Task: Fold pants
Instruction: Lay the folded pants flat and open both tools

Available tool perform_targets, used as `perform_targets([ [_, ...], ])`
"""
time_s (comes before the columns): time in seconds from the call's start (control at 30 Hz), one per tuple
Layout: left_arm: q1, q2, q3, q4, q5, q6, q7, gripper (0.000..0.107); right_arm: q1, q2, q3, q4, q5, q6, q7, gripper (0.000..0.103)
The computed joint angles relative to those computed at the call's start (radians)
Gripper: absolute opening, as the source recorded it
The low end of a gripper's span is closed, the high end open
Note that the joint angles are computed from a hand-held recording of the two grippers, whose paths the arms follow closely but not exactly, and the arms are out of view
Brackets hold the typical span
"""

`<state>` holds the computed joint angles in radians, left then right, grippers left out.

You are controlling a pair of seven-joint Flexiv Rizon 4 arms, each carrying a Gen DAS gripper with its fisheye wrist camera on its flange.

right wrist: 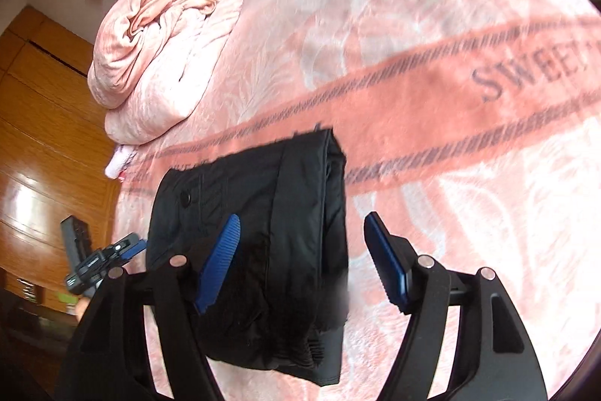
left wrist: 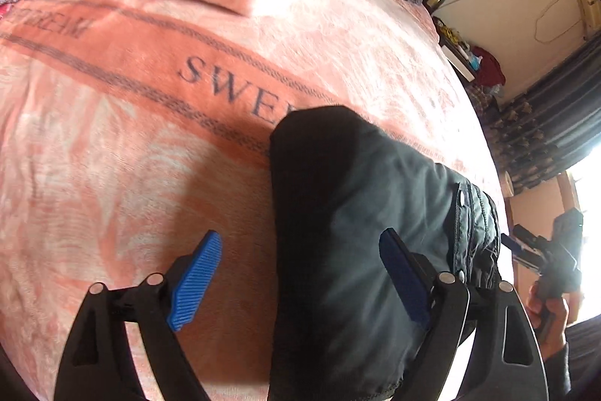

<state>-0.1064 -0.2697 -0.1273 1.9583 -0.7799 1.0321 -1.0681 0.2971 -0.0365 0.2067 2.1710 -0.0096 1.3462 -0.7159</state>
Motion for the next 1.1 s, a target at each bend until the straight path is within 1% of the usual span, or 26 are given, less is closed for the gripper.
perform_targets([
  [0.03, -0.005, 0.030, -0.012, 0.032, -0.027, 0.030, 0.050, 0.087, 0.008, 0.009, -0.023, 0.021, -0.142, 0.039, 0.098, 0.069],
  [0.07, -0.021, 0.052, -0.013, 0.059, -0.020, 0.060, 0.079, 0.087, -0.008, -0.004, -0.013, 0.011, -0.219, 0.062, 0.130, 0.067],
  [0.1, -0.039, 0.070, -0.013, 0.084, -0.006, 0.090, 0.102, 0.087, -0.044, -0.022, 0.028, -0.017, -0.231, 0.045, 0.098, 0.067],
  [0.13, -0.055, 0.081, -0.010, 0.105, 0.017, 0.114, 0.110, 0.087, -0.053, -0.046, 0.056, -0.060, -0.178, 0.010, 0.026, 0.066],
  [0.17, -0.069, 0.086, -0.003, 0.121, 0.047, 0.130, 0.100, 0.086, -0.033, -0.075, 0.056, -0.100, -0.111, -0.020, -0.036, 0.063],
  [0.2, -0.082, 0.082, 0.002, 0.128, 0.082, 0.141, 0.074, 0.085, 0.013, -0.104, 0.023, -0.130, -0.067, -0.048, -0.071, 0.062],
  [0.27, -0.091, 0.050, 0.010, 0.111, 0.150, 0.114, 0.014, 0.085, 0.041, -0.172, 0.005, -0.184, -0.072, -0.119, -0.076, 0.062],
  [0.3, -0.089, 0.040, 0.004, 0.115, 0.144, 0.113, 0.005, 0.086, 0.050, -0.204, -0.002, -0.212, -0.083, -0.163, -0.068, 0.061],
  [0.33, -0.080, 0.036, -0.015, 0.130, 0.101, 0.125, 0.029, 0.088, 0.059, -0.224, -0.010, -0.218, -0.098, -0.175, -0.056, 0.061],
  [0.43, -0.068, 0.049, -0.035, 0.153, 0.020, 0.131, 0.075, 0.087, 0.056, -0.236, -0.012, -0.206, -0.105, -0.146, -0.056, 0.061],
  [0.5, -0.079, 0.080, -0.032, 0.181, -0.004, 0.180, 0.095, 0.085, 0.077, -0.193, -0.036, -0.159, -0.166, -0.120, -0.013, 0.060],
  [0.53, -0.088, 0.102, -0.035, 0.207, -0.032, 0.229, 0.118, 0.086, 0.090, -0.159, -0.049, -0.112, -0.212, -0.070, 0.030, 0.062],
  [0.57, -0.102, 0.125, -0.033, 0.230, -0.042, 0.279, 0.132, 0.086, 0.099, -0.123, -0.057, -0.063, -0.256, -0.027, 0.076, 0.060],
  [0.63, -0.131, 0.161, -0.024, 0.272, -0.026, 0.370, 0.135, 0.088, 0.121, -0.049, -0.086, 0.042, -0.438, 0.013, 0.233, 0.062],
  [0.67, -0.141, 0.170, -0.013, 0.283, 0.011, 0.387, 0.111, 0.092, 0.117, -0.029, -0.076, 0.079, -0.489, 0.025, 0.276, 0.062],
  [0.7, -0.147, 0.169, 0.013, 0.278, 0.110, 0.372, 0.044, 0.094, 0.111, -0.022, -0.057, 0.099, -0.504, 0.011, 0.292, 0.062],
  [0.73, -0.148, 0.158, 0.047, 0.254, 0.251, 0.322, -0.055, 0.095, 0.108, -0.025, -0.042, 0.109, -0.518, -0.020, 0.303, 0.063],
  [0.77, -0.149, 0.147, 0.065, 0.229, 0.328, 0.258, -0.113, 0.095, 0.104, -0.037, -0.037, 0.118, -0.545, -0.025, 0.315, 0.065],
  [0.8, -0.138, 0.140, 0.057, 0.221, 0.340, 0.220, -0.137, 0.095, 0.100, -0.047, -0.035, 0.122, -0.563, -0.022, 0.324, 0.066],
  [0.83, -0.128, 0.140, 0.043, 0.226, 0.302, 0.205, -0.130, 0.095, 0.099, -0.049, -0.033, 0.121, -0.575, -0.024, 0.336, 0.070],
  [0.87, -0.121, 0.146, 0.041, 0.226, 0.290, 0.186, -0.143, 0.095, 0.097, -0.042, -0.027, 0.117, -0.566, -0.031, 0.345, 0.076],
  [0.9, -0.117, 0.158, 0.044, 0.225, 0.294, 0.166, -0.162, 0.095, 0.094, -0.028, -0.022, 0.121, -0.560, -0.018, 0.367, 0.079],
  [0.93, -0.115, 0.176, 0.044, 0.238, 0.277, 0.170, -0.163, 0.095, 0.092, -0.009, -0.018, 0.130, -0.569, -0.004, 0.407, 0.084],
  [0.97, -0.116, 0.203, 0.044, 0.257, 0.261, 0.182, -0.155, 0.095, 0.091, 0.016, -0.010, 0.137, -0.578, -0.013, 0.444, 0.090],
  [1.03, -0.128, 0.274, 0.057, 0.291, 0.300, 0.203, -0.167, 0.095, 0.089, 0.072, 0.022, 0.154, -0.572, -0.038, 0.489, 0.092],
  [1.1, -0.137, 0.364, 0.073, 0.323, 0.368, 0.214, -0.213, 0.097, 0.097, 0.130, 0.061, 0.171, -0.505, -0.055, 0.508, 0.094],
])
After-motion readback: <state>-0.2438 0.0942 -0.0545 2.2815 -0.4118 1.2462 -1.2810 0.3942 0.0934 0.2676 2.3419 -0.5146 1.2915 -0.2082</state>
